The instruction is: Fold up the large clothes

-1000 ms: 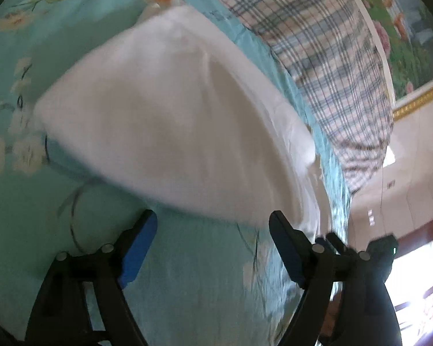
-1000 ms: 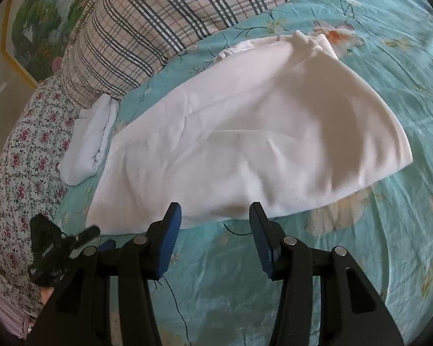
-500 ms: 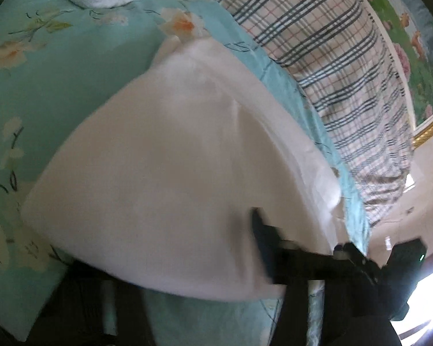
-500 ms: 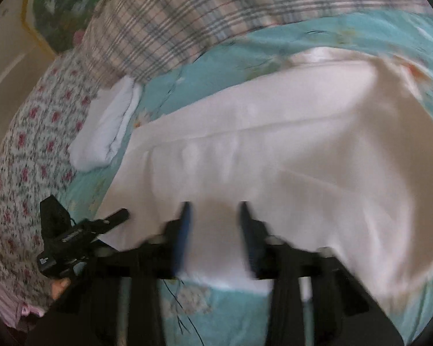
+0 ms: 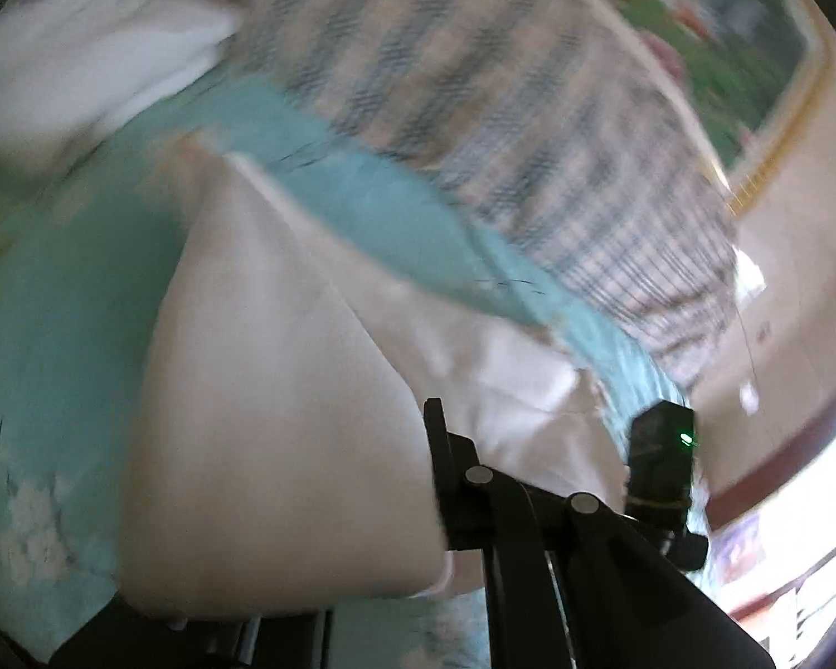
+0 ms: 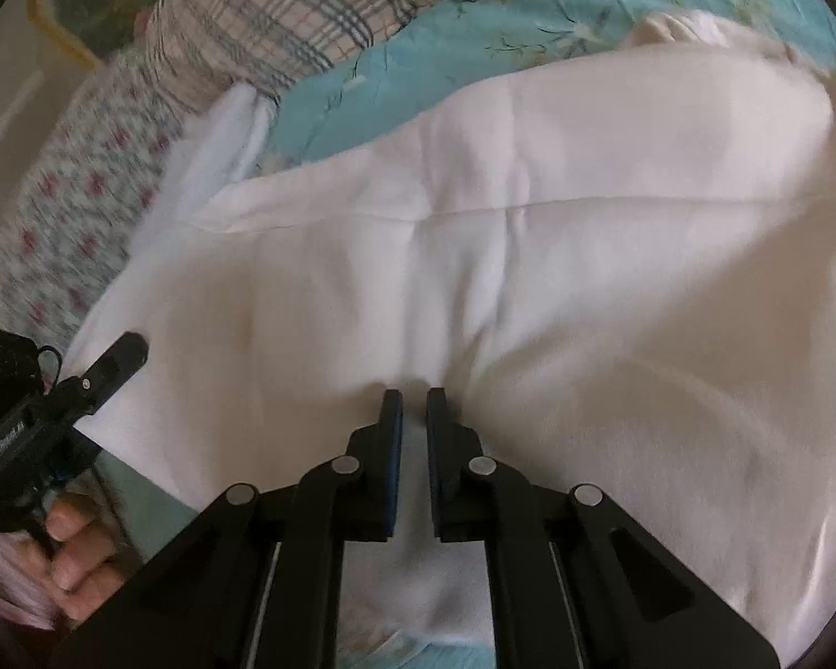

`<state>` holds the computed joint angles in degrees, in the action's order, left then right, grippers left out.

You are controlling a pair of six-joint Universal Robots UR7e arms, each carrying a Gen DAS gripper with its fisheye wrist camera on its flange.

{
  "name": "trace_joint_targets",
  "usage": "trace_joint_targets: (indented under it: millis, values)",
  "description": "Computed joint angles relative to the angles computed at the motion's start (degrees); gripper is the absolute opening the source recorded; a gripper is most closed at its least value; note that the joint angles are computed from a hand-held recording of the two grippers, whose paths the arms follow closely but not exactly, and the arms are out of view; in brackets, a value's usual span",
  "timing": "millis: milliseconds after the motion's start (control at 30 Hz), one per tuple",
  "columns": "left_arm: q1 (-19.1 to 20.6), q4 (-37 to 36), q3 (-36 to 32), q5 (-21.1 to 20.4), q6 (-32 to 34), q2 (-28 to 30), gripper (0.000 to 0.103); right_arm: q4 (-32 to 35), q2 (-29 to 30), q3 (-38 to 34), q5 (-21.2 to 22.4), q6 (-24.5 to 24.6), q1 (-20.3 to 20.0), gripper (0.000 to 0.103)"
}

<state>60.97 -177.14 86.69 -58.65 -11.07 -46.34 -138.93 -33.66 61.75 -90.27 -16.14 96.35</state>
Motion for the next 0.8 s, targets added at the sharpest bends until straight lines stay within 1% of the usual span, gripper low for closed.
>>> trace_joint_targets:
  millis: [67,133,200,267,333,367,400,433,467,500,533,567,600,633,667,733,800]
  values:
    - [-1.6,1.6,-3.0,-0.4,4.3,1.9,0.006,-1.6,-2.2,2.0,3.6,2.8,-1.6,0.007]
    - [-2.8,4.2,-6.8,-1.4,8.3,4.8,0.006,-4.5,-4.3,3.9,5.5,4.8,-2.9,0.007]
    - [-3.7,7.6,-10.8,-1.9,11.5,8.2,0.006,-7.1,-6.2,4.9,6.7,6.6,-4.3,0.012]
    - [-4.3,11.1,-14.4,-1.5,13.7,11.5,0.006,-8.3,-7.6,5.1,9.0,9.3,-6.0,0.012]
    - [-4.8,15.5,-18.6,0.4,16.5,15.7,0.006,-8.0,-8.3,4.6,13.4,13.0,-8.1,0.014]
    - [-5.0,16.6,-19.9,1.7,17.7,17.3,0.006,-7.7,-8.5,4.2,15.5,14.4,-9.1,0.023]
    - [-5.2,18.0,-21.3,3.4,18.8,19.2,0.006,-7.2,-8.6,3.7,16.9,15.8,-9.8,0.046]
    - [-5.2,19.3,-22.5,4.9,19.6,20.7,0.006,-6.9,-8.5,3.3,17.9,16.6,-10.2,0.059]
    - [-5.3,19.8,-23.1,5.9,20.2,21.7,0.006,-6.3,-8.3,2.8,19.3,17.3,-10.7,0.066]
    - [-5.4,20.1,-23.7,7.3,21.0,22.8,0.006,-6.0,-8.1,2.4,20.8,17.7,-11.2,0.066]
    - [-5.4,20.0,-23.5,7.8,21.5,23.0,0.006,-5.6,-7.8,1.9,22.2,18.1,-11.5,0.066]
    - [-5.6,18.8,-23.1,9.0,22.5,23.4,0.006,-5.1,-7.4,1.1,23.1,18.4,-11.7,0.066]
    - [-5.7,17.8,-22.5,9.3,23.2,23.3,0.006,-4.7,-6.9,0.3,22.7,18.0,-11.6,0.066]
    - [-5.8,17.0,-22.0,9.5,23.5,23.1,0.006,-3.8,-6.4,-0.9,21.1,17.2,-11.2,0.066]
    - [-5.9,16.6,-21.8,9.5,23.5,23.0,0.006,-1.8,-5.4,-3.1,18.4,15.8,-10.4,0.066]
    - [-6.1,15.2,-21.1,8.9,23.6,22.6,0.006,2.1,-3.2,-7.5,14.6,13.7,-9.3,0.066]
    - [-6.6,14.3,-21.0,9.1,24.3,23.0,0.006,6.6,0.4,-14.0,10.9,10.7,-7.7,0.066]
